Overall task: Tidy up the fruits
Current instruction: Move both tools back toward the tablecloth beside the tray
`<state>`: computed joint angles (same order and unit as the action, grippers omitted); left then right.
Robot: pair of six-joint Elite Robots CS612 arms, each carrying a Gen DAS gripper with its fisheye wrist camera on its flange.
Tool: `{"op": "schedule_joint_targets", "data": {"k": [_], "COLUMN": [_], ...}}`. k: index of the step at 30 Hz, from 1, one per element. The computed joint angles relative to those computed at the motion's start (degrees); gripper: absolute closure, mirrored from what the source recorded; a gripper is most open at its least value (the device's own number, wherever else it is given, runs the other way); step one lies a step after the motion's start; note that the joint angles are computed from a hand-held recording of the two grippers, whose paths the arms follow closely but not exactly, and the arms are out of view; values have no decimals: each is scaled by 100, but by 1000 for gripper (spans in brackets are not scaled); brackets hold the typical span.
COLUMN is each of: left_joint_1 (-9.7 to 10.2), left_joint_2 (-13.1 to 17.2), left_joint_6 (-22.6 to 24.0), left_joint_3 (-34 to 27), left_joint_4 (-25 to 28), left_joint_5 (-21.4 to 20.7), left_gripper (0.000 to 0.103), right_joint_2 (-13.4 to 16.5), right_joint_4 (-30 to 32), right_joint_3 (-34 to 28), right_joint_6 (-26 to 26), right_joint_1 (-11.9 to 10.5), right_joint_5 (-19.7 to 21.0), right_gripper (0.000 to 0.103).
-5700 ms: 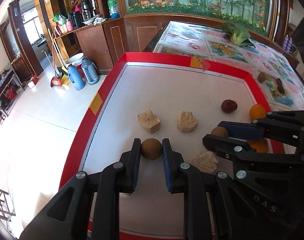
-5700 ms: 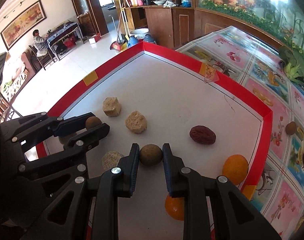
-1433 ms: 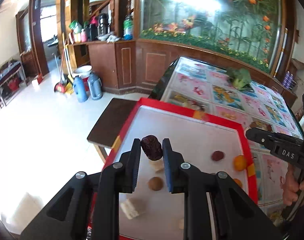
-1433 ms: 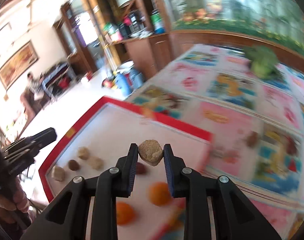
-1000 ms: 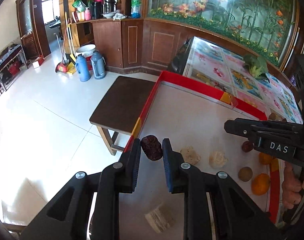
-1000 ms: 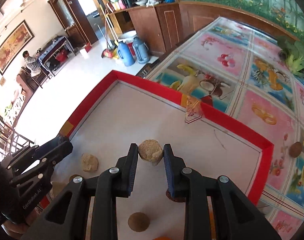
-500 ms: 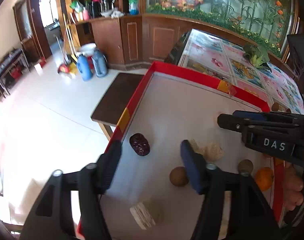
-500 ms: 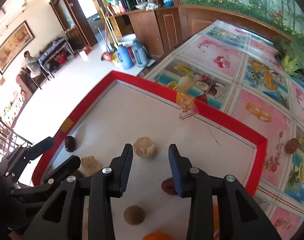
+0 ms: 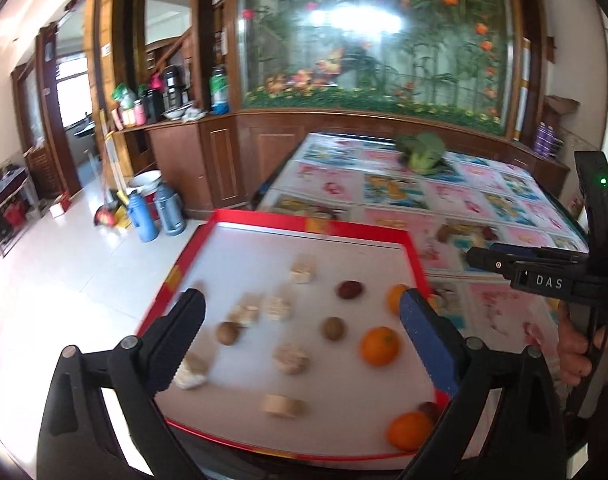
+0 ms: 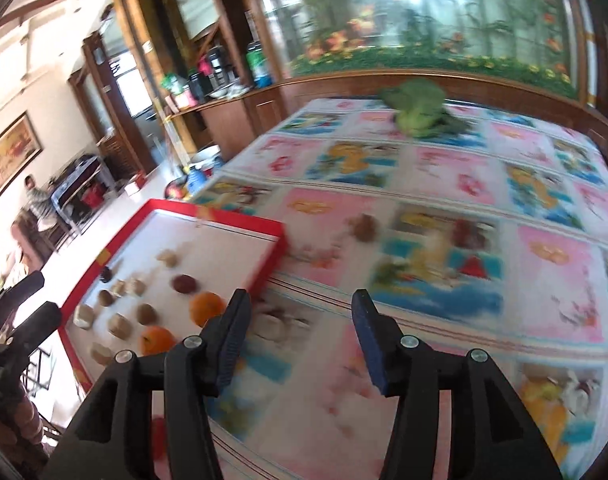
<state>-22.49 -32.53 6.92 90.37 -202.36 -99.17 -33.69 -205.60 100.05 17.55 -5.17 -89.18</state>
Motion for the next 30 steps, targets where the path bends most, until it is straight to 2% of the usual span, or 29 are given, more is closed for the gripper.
{"op": "schedule_joint_targets", "data": {"k": [3, 6, 13, 16, 19, 26, 29, 30], "left_joint_1": [-117, -276, -553, -593, -617, -658, -662, -661], "left_joint_2": [-54, -104, -193, -233, -264, -339, -364, -371], "left_joint_6": [138, 213, 262, 204, 213, 297, 322, 330], "left_joint_3": [169, 380, 792, 902, 985, 1196, 1269, 1285], "left_joint_4": [-68, -279, -748, -832, -892, -1045, -1100, -1086], "left_joint_5": [-227, -202, 241, 396, 555, 765, 766, 753], "left_gripper": [5, 5, 0, 0, 0, 0, 0, 0], "right_joint_2": [-78, -128, -4, 84, 172, 309, 353, 366], "right_joint_4": [-389, -753, -1686, -1998, -2238, -2632, -2821, -2895], "right_joint_3": [401, 715, 954, 979, 986, 1051, 1101, 1109], "right_joint_6": [305, 370, -301, -322, -173, 290, 562, 670], "right_joint_1": [-77, -89, 204, 218, 183, 9, -135, -159], "right_joint_5": [-293, -409, -977, -966, -926, -702, -276, -251], "right_gripper": [51, 50, 33, 32, 26, 26, 26, 26]}}
